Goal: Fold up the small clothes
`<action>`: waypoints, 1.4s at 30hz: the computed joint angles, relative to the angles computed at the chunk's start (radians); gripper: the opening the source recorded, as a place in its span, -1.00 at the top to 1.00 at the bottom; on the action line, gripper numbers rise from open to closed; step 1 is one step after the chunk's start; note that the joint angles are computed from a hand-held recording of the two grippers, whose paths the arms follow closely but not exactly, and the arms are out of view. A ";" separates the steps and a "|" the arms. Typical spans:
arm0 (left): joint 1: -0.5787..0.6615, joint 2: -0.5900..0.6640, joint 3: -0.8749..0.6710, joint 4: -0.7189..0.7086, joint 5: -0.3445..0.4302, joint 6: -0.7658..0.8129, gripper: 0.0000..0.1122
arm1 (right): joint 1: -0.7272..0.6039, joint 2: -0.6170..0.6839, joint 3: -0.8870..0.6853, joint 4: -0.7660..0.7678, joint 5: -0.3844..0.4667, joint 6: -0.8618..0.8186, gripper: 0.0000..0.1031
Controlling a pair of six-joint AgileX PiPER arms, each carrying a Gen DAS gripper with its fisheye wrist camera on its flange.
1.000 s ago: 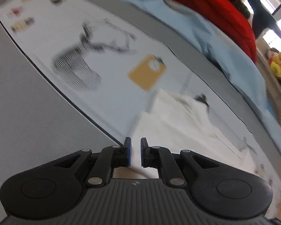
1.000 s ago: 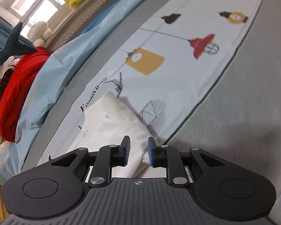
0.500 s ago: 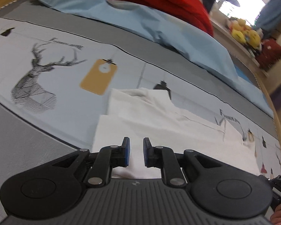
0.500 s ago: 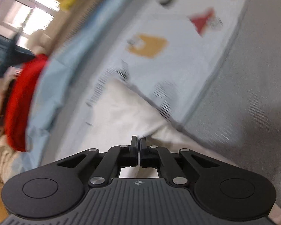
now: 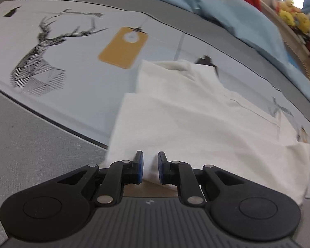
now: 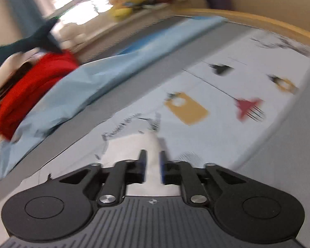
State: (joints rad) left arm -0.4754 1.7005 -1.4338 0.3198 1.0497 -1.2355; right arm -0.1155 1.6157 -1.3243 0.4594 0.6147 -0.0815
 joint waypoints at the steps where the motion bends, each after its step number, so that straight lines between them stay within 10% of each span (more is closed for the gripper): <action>1: 0.004 -0.002 0.002 0.004 0.001 -0.011 0.72 | -0.013 0.037 -0.025 0.057 0.022 -0.069 0.43; 12: 0.037 -0.008 -0.005 -0.022 -0.003 0.014 0.72 | -0.003 0.302 -0.200 0.113 0.079 -0.137 0.12; 13: 0.036 -0.007 -0.006 -0.017 -0.004 0.014 0.72 | -0.004 0.316 -0.210 0.114 0.081 -0.150 0.15; 15: 0.038 -0.005 -0.006 -0.014 -0.006 0.015 0.72 | -0.010 0.336 -0.221 0.142 0.090 -0.216 0.93; 24: 0.046 -0.020 -0.018 -0.018 -0.004 0.065 0.72 | -0.050 0.329 -0.208 -0.164 -0.103 0.120 0.93; 28: 0.049 -0.030 -0.023 -0.028 0.000 0.105 0.72 | -0.102 0.294 -0.197 0.160 -0.011 -0.198 0.88; 32: 0.059 -0.048 -0.010 -0.046 -0.005 0.124 0.72 | -0.102 0.278 -0.240 0.310 0.306 -0.568 0.85; 36: 0.065 -0.064 0.002 -0.051 0.005 0.135 0.72 | -0.053 0.251 -0.119 0.044 0.239 -0.628 1.00; 42: 0.090 -0.092 0.057 -0.096 -0.021 0.218 0.72 | -0.143 0.214 -0.143 0.196 0.378 -0.726 0.91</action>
State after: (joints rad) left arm -0.3855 1.6081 -1.3765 0.2239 1.0290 -1.0173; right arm -0.2584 1.8301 -1.4670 0.6557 0.9928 -0.8079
